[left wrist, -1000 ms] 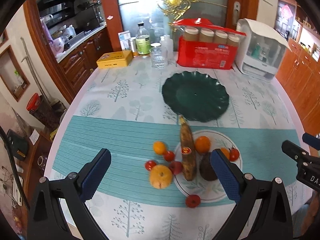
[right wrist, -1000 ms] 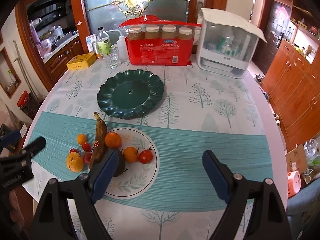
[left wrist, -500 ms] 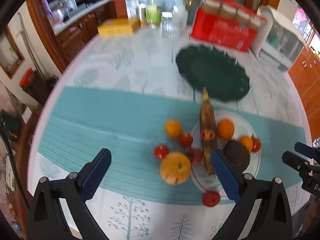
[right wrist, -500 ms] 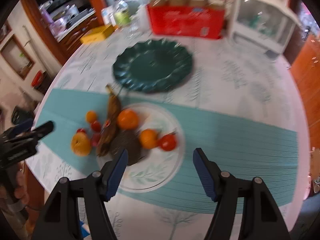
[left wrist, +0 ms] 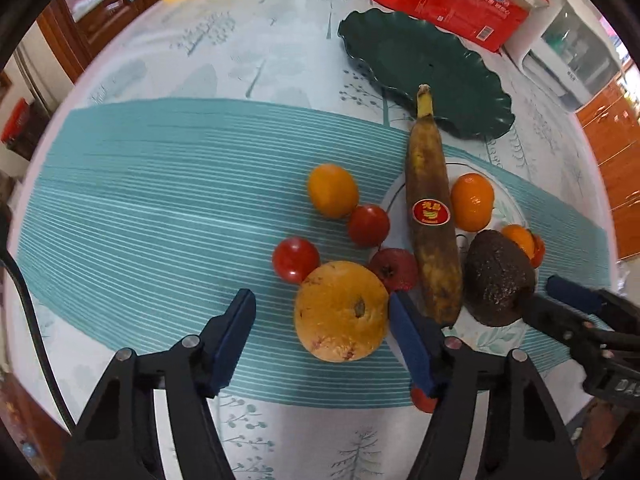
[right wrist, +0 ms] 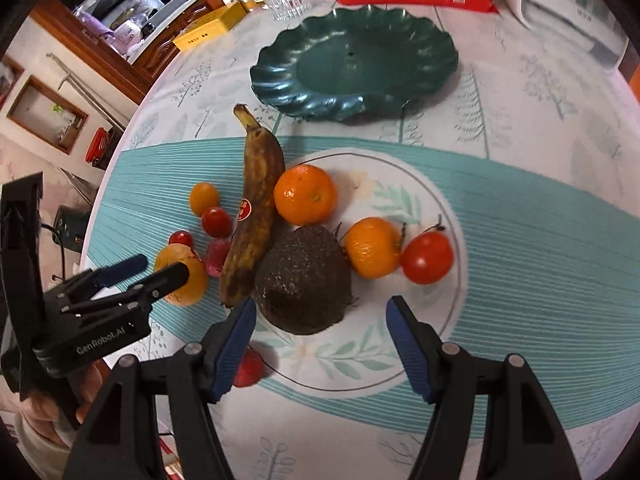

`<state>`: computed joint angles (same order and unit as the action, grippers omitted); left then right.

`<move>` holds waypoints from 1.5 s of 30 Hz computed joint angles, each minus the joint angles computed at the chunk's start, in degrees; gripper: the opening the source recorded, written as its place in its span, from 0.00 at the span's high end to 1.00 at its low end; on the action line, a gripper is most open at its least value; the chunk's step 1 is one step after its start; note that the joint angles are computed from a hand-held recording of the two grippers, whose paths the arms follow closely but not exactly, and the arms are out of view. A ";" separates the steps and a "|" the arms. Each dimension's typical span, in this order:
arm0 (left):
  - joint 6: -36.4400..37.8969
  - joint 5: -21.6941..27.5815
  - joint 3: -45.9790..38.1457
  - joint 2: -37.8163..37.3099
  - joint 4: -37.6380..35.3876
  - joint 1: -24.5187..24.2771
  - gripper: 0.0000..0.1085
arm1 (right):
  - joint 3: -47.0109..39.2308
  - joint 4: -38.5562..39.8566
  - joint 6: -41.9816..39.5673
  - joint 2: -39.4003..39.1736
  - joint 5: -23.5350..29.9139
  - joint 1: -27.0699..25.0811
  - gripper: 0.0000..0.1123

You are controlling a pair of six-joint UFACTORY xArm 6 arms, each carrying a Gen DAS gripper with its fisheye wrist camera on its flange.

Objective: Organize fruits
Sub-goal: 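Move left tool toward the pale orange citrus while right tool approaches the avocado, then close left gripper on the pale orange citrus while right gripper closes on the avocado, then carry both fruits onto the green plate and open both grippers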

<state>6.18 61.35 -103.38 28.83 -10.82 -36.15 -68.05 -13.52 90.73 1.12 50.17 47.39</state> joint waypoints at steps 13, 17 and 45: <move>4.40 4.76 -4.84 3.62 -5.57 0.73 0.53 | 5.01 3.72 2.40 0.05 -10.48 -2.13 0.42; 3.62 7.26 -7.06 5.56 -5.69 1.01 0.53 | 5.14 4.02 2.70 0.49 -11.91 -2.29 0.45; 3.27 -3.15 -17.27 3.68 4.93 -5.43 0.56 | -4.60 -14.21 0.02 -7.36 6.71 -1.31 0.49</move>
<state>9.45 58.20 -120.65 32.51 -5.88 -41.58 -72.64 -27.74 90.74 -6.24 56.88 46.07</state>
